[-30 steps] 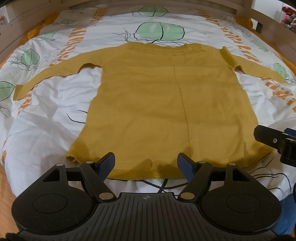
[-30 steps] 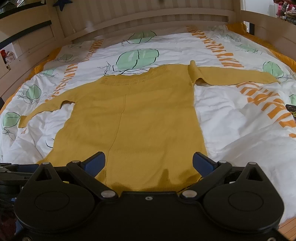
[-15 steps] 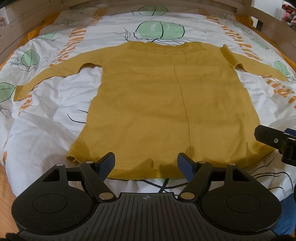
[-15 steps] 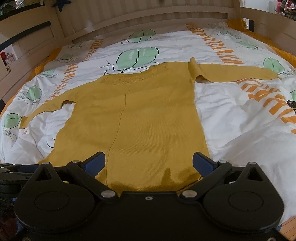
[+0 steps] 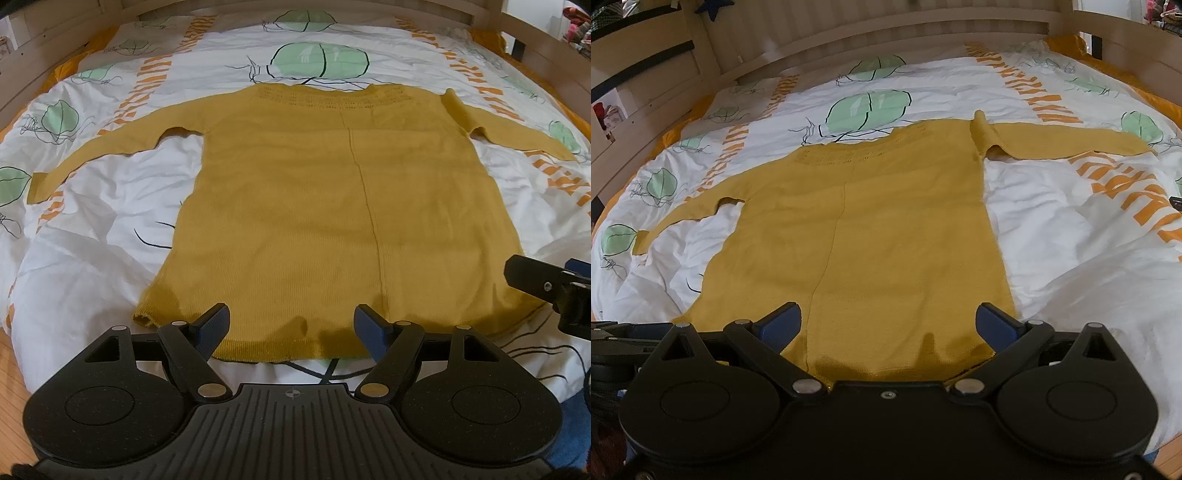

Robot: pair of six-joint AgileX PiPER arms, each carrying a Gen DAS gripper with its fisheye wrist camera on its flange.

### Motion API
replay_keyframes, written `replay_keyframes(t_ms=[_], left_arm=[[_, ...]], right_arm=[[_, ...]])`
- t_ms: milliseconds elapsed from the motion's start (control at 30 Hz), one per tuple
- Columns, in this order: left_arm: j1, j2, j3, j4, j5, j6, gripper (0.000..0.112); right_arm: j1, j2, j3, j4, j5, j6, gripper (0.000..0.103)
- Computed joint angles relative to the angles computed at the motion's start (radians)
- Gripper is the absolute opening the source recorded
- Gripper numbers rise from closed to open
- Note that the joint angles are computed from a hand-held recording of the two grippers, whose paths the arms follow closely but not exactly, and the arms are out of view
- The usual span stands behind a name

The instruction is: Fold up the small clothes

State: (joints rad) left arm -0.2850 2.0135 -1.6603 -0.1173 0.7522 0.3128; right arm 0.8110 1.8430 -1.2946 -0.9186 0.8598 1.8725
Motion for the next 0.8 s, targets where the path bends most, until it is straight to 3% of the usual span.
replay_keyframes(t_ms=[533, 800], left_arm=[[-0.004, 0.028, -0.04, 0.004, 0.028, -0.008, 0.073], [0.01, 0.058, -0.078, -0.063, 0.023, 0.052, 0.073]], right_arm=[[-0.023, 0.003, 0.004, 0.018, -0.033, -0.029, 0.101], [-0.056, 0.001, 0.028, 0.021, -0.106, -0.023, 0.101]])
